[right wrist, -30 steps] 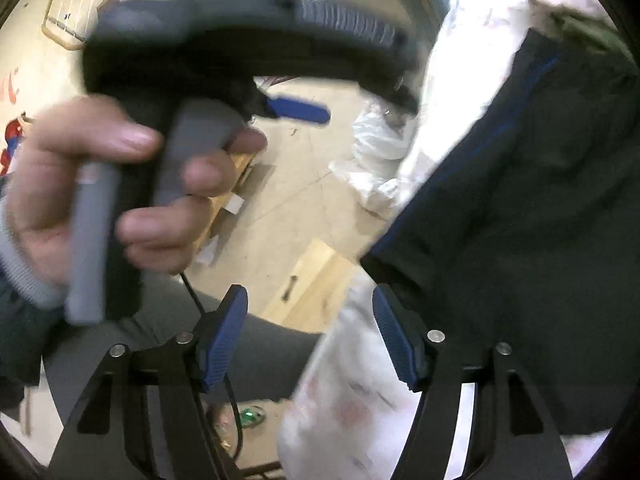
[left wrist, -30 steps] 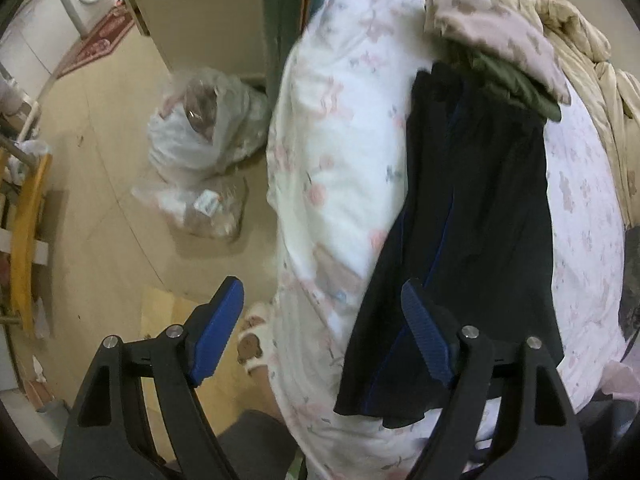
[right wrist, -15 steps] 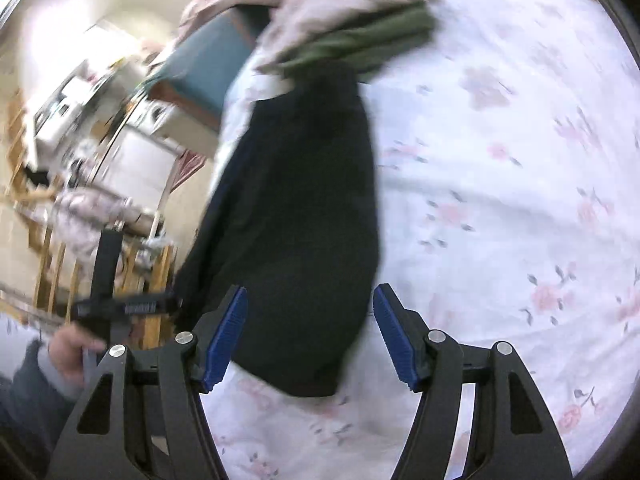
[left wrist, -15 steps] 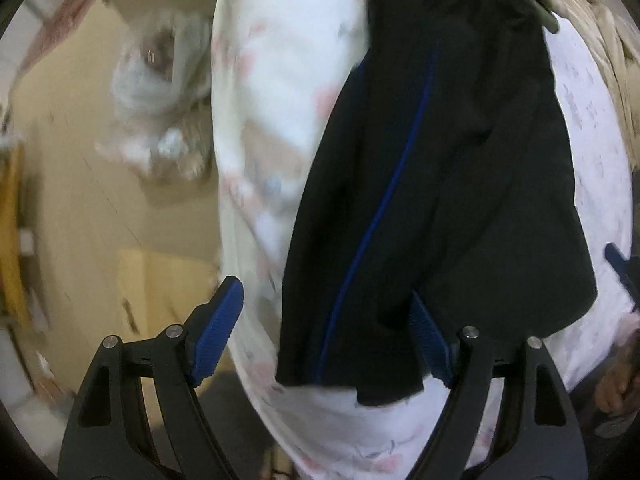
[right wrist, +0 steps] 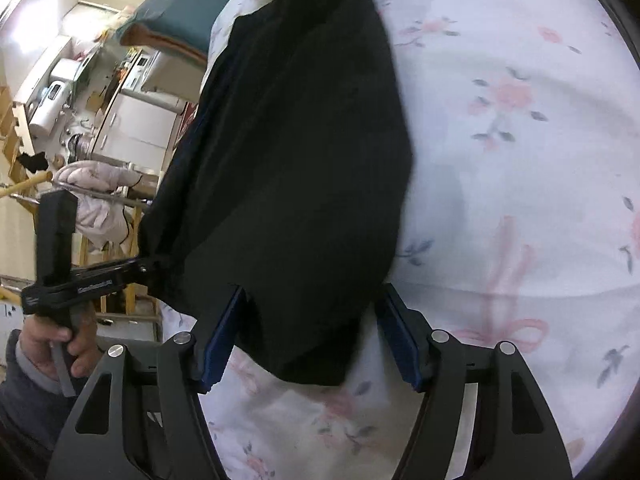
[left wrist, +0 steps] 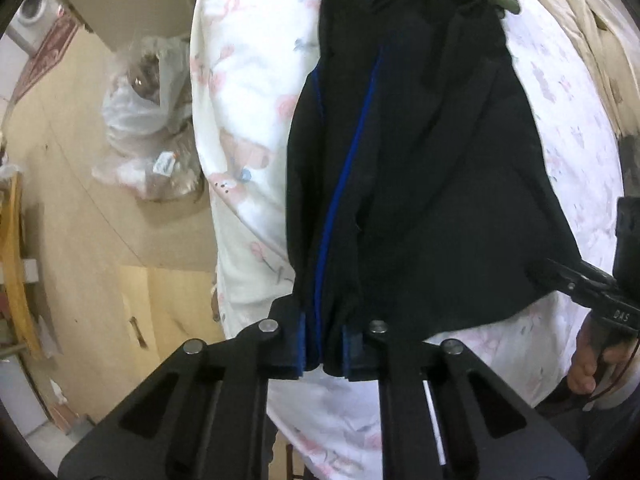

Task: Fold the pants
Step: 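Lift the shorts with both grippers and fold one leg onto the other, then lay the folded shorts flat and open both grippers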

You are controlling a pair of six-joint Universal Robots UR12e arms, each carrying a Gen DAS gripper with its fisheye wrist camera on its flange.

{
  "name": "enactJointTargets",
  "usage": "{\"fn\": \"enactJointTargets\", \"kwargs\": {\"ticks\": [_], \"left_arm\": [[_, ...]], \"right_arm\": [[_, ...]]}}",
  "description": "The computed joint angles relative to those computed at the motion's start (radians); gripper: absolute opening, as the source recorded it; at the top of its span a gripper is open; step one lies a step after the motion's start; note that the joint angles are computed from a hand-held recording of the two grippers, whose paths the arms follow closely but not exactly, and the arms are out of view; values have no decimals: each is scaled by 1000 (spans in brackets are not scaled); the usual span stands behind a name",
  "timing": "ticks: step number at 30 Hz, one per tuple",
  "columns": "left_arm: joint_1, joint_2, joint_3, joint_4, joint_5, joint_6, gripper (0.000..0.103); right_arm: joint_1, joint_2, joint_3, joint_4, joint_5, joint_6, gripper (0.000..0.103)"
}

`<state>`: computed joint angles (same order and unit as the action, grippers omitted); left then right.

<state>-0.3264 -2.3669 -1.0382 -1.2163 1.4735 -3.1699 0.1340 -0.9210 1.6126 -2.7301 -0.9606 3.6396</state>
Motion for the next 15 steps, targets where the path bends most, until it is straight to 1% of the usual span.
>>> {"fn": "enactJointTargets", "kwargs": {"ticks": [2,3,4,5,6,7,8,9,10,13,14,15], "left_arm": [[-7,18,-22,37,2,21,8],[-11,22,-30,60,11,31,8],[-15,24,-34,73,13,32,7],[-19,26,-36,81,20,28,7],[-22,29,-39,94,28,30,7],[-23,34,-46,107,36,32,7],[-19,43,-55,121,24,19,7],[-14,49,-58,129,-2,0,7],[-8,54,-63,141,-29,-15,7],[3,104,-112,235,-117,-32,7],[7,126,-130,276,-159,-44,7],[12,139,-136,294,-199,-55,7]], "right_arm": [[2,8,-6,-12,39,-3,66],[8,11,-11,-12,35,-8,62],[16,12,-13,-16,-10,-14,49],[27,9,-12,-22,-69,-7,45],[32,11,-11,-29,-95,10,35],[33,13,-8,-46,-109,24,16],[34,12,-3,-60,-120,37,15],[31,9,2,-71,-112,53,14],[24,-2,20,-105,-95,83,13],[7,-45,57,-169,-68,94,13],[-1,-64,70,-194,-59,102,12],[-10,-83,87,-226,-45,115,12]]}}
